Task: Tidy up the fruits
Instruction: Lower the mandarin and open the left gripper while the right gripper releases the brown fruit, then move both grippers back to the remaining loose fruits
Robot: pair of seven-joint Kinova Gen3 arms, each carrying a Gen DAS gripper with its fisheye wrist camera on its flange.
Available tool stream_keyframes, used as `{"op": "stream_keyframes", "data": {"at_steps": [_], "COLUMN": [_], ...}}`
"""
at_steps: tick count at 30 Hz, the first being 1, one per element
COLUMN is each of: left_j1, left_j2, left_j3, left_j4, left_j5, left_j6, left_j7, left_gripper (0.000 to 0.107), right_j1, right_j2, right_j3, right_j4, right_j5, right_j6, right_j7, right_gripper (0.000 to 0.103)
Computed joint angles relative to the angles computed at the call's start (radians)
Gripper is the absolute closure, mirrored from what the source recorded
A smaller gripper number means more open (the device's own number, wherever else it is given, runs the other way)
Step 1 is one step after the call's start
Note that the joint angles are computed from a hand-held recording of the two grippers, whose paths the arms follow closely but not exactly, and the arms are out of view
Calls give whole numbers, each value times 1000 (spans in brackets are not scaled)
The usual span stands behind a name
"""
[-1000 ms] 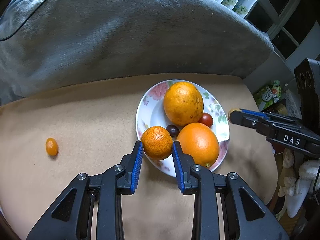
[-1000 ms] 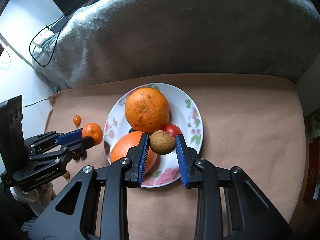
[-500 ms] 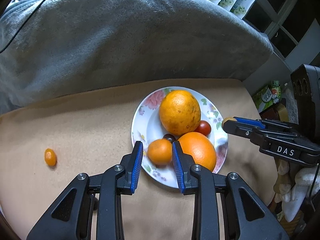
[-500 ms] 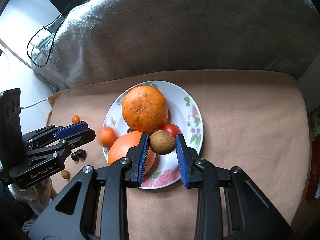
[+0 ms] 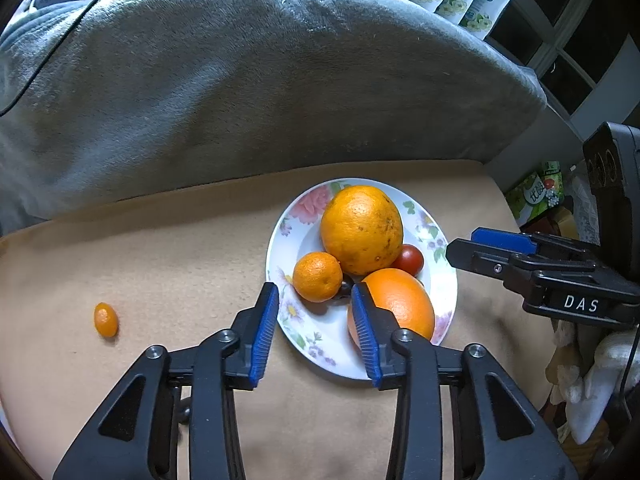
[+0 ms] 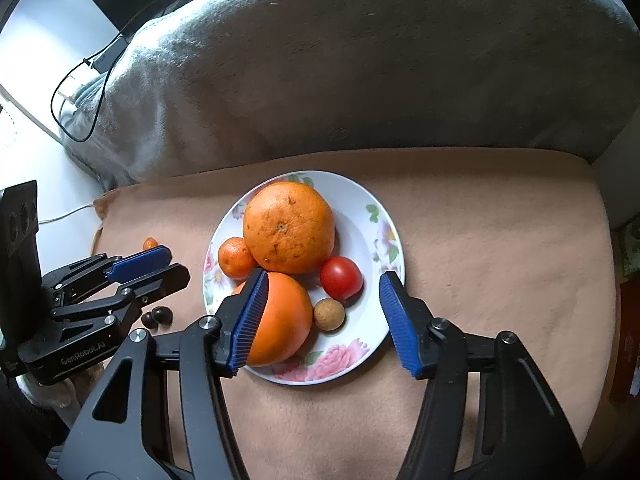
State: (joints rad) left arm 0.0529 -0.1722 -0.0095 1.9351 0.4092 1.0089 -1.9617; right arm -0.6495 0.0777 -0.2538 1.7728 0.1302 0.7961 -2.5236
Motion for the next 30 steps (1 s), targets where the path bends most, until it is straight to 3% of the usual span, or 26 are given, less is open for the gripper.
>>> {"op": "stream_keyframes", "data": {"at_steps": [2, 7, 23, 25, 27, 30], "left_j1": [-1, -3, 3, -1, -5, -17], "left_j2": [-8, -34, -110, -117, -119, -131], "left_j3": [0, -3, -27, -35, -38, -55], "left_j4": [2, 5, 15, 16, 17, 24], "left_j5": [-6, -25, -81, -83, -87, -92], "left_j6": [-3, -13, -28, -26, -27, -30], "left_j7": [3, 7, 44, 45, 48, 45], "left_gripper": [49, 35, 35, 35, 35, 35], "right_j1": [-1, 0, -8, -24, -52, -64], "right_j2": [-2, 4, 22, 29, 22, 23], "right_j3": [1, 3, -1, -4, -7, -16], "right_j4": [0, -13, -43, -59, -58, -64], "right_j5": [6, 8, 3, 22, 72, 79], "right_j6": [1, 23, 14, 23, 10, -23], "right_j7": [-7, -10, 3, 3, -33, -9], "right_gripper": [34, 34, 34, 30, 19, 19]}}
